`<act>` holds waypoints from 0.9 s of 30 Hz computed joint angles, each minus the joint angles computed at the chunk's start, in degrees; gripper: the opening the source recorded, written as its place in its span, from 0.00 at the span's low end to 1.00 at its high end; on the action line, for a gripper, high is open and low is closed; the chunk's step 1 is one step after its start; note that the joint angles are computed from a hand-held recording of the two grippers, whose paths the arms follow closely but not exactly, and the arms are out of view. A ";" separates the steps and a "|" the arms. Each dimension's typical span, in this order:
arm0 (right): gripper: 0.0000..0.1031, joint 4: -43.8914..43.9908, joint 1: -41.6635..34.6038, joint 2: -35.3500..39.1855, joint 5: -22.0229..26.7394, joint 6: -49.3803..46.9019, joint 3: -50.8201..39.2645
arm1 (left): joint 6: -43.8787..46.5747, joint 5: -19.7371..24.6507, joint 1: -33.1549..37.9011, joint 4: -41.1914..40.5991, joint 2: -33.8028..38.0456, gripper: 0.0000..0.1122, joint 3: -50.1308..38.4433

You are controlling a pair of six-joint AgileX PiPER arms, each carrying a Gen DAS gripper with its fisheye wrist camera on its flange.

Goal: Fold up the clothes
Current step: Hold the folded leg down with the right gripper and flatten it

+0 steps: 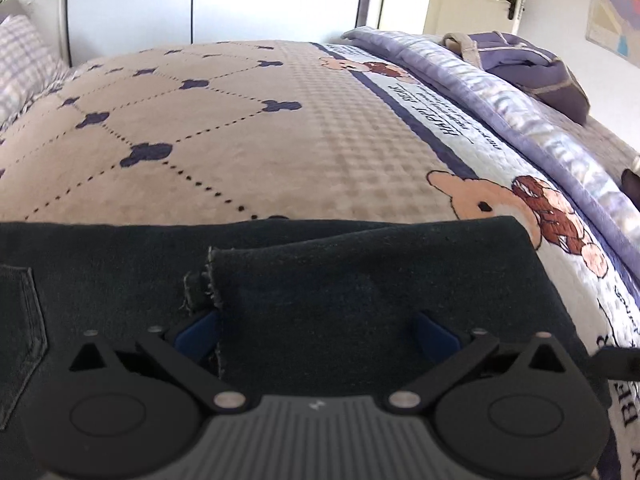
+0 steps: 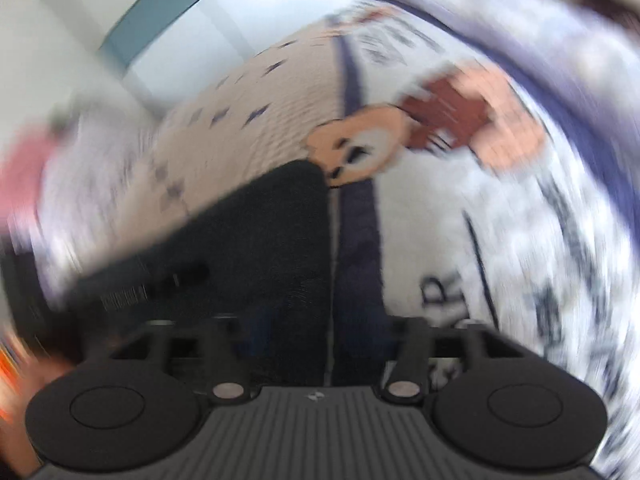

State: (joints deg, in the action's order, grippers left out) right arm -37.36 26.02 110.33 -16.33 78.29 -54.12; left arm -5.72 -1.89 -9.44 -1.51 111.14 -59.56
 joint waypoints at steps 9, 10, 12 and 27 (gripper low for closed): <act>0.78 10.43 -1.44 4.70 -23.46 -5.43 8.57 | -17.90 0.34 0.53 17.21 0.20 0.92 -0.30; 0.79 11.00 -0.60 5.05 -22.97 -5.99 7.93 | -20.44 0.37 0.59 19.68 0.22 0.92 -0.33; 0.79 11.08 0.19 5.99 -23.53 -5.54 6.93 | -26.57 0.41 0.72 25.62 0.27 0.92 -0.41; 0.47 31.05 6.63 12.13 -39.38 -5.47 10.19 | -13.03 -1.41 0.79 12.06 0.62 0.92 0.33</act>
State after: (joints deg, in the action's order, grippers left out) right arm -6.31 32.65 122.46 -55.71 72.82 -43.92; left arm -18.75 -3.30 -8.65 10.55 111.75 -59.23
